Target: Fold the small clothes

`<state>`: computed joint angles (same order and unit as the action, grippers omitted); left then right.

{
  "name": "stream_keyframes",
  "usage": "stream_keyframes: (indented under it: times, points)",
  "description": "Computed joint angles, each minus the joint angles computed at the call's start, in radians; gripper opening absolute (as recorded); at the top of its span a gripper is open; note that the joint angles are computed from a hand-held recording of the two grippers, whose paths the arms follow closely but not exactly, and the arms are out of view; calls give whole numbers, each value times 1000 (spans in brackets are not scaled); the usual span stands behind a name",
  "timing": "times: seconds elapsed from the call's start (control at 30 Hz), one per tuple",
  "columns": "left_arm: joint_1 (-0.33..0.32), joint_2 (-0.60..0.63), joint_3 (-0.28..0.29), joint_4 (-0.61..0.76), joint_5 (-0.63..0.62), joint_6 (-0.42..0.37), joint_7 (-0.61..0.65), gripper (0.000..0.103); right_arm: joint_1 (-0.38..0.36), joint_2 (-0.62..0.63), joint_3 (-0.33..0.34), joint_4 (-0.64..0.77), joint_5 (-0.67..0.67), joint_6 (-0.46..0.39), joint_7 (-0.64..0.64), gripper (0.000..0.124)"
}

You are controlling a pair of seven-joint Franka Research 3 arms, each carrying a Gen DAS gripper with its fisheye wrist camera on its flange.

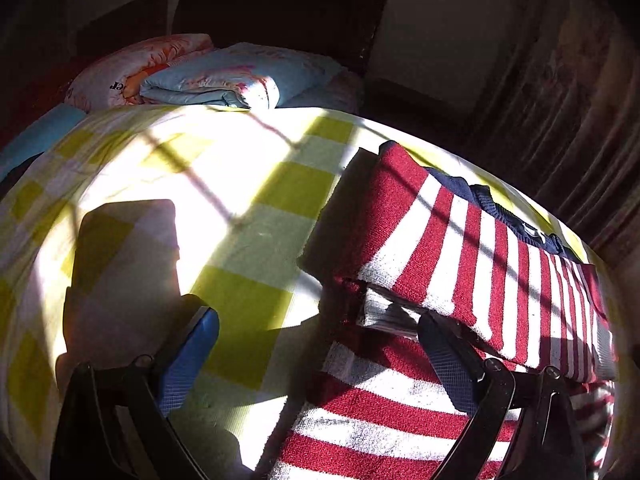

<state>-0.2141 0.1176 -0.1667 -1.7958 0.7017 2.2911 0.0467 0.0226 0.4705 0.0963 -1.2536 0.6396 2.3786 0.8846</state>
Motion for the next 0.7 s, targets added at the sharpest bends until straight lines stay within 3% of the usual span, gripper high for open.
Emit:
stream_keyframes:
  times: [0.17, 0.3, 0.37, 0.43, 0.5, 0.57, 0.63, 0.7]
  points:
    - [5, -62, 5, -84, 68, 60, -140, 103, 48, 47, -23, 24, -134, -52, 72, 22]
    - [-19, -152, -46, -133, 418, -59, -465, 103, 46, 18, -16, -40, -108, 14, 30, 22]
    - [-19, -145, -65, -95, 531, -56, -470, 103, 50, 12, -14, -50, -115, 27, 17, 29]
    - [-3, -68, -48, 18, 474, 81, -283, 103, 51, 11, -11, -51, -118, 27, 6, 31]
    - [26, 64, -38, 166, 214, 231, 17, 103, 48, 14, -9, -46, -113, 22, 5, 31]
    - [60, 191, -56, 289, -1, 317, 218, 103, 36, 21, -2, -33, -92, 4, 2, 31]
    - [73, 311, -68, 427, -115, 286, 342, 103, 23, 30, 5, -17, -66, -19, -1, 31]
    - [69, 394, -47, 524, -178, 231, 365, 103, 12, 37, 10, -5, -43, -38, -3, 31]
